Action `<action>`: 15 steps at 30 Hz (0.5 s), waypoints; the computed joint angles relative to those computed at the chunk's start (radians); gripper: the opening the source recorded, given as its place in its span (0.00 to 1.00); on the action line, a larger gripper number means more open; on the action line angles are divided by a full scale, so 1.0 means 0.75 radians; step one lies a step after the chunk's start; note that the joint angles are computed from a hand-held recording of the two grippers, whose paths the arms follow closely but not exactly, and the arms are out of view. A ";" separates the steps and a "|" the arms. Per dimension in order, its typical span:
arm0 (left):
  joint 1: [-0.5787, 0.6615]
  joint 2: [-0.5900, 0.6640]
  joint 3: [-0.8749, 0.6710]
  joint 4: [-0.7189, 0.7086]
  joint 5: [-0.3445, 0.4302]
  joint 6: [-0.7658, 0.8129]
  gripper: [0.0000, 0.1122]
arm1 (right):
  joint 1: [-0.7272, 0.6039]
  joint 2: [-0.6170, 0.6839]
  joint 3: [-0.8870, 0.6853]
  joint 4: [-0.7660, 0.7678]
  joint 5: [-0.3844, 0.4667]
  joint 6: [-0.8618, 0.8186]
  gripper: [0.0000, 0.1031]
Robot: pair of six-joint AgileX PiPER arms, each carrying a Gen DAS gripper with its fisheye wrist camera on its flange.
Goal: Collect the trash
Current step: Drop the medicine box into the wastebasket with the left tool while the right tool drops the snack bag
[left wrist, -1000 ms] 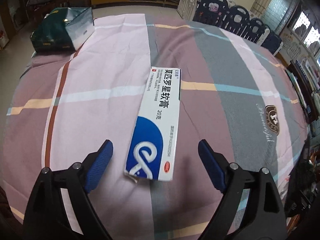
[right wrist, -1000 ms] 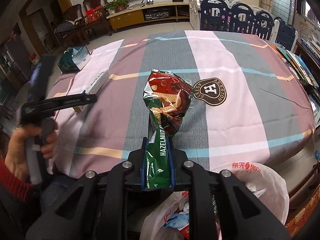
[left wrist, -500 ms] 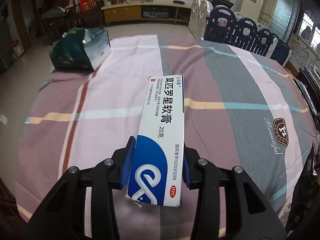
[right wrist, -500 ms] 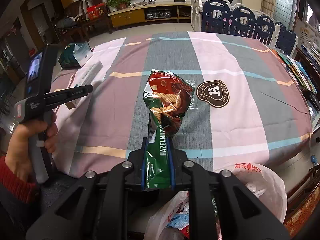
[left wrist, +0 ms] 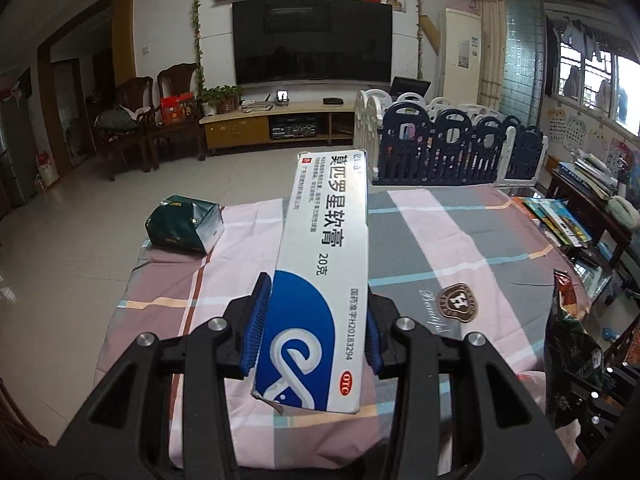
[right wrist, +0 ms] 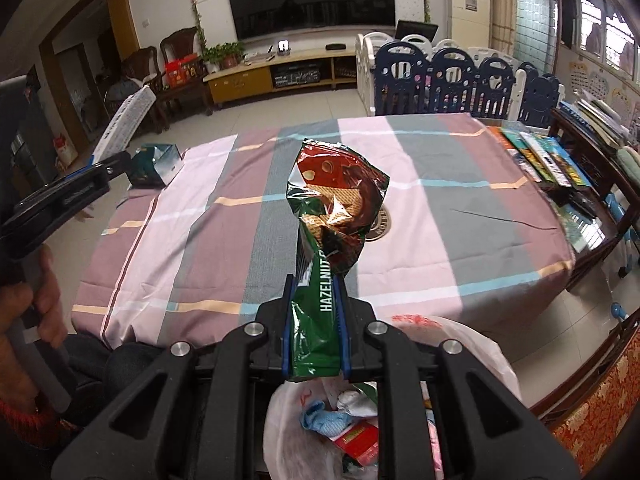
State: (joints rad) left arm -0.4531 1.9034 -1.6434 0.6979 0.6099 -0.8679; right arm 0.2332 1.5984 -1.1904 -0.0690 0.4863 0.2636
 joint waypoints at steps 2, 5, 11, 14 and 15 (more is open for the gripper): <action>-0.045 -0.092 0.068 -0.058 0.005 0.025 0.37 | -0.022 -0.103 0.072 -0.025 0.009 0.006 0.18; -0.161 -0.204 0.177 0.036 0.047 -0.068 0.37 | -0.062 -0.246 0.161 -0.022 0.023 -0.006 0.18; -0.450 -0.366 0.360 0.224 0.170 -0.269 0.37 | -0.152 -0.520 0.288 0.031 0.076 -0.100 0.18; -0.560 -0.385 0.380 0.193 0.219 -0.257 0.37 | -0.239 -0.650 0.341 0.143 0.127 -0.234 0.18; -0.586 -0.386 0.375 0.186 0.233 -0.249 0.37 | -0.282 -0.679 0.349 0.216 0.150 -0.309 0.18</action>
State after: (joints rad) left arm -0.8926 1.6142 -1.3622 0.8372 0.7846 -1.0546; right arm 0.0215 1.0889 -0.9287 0.0927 0.5986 0.0317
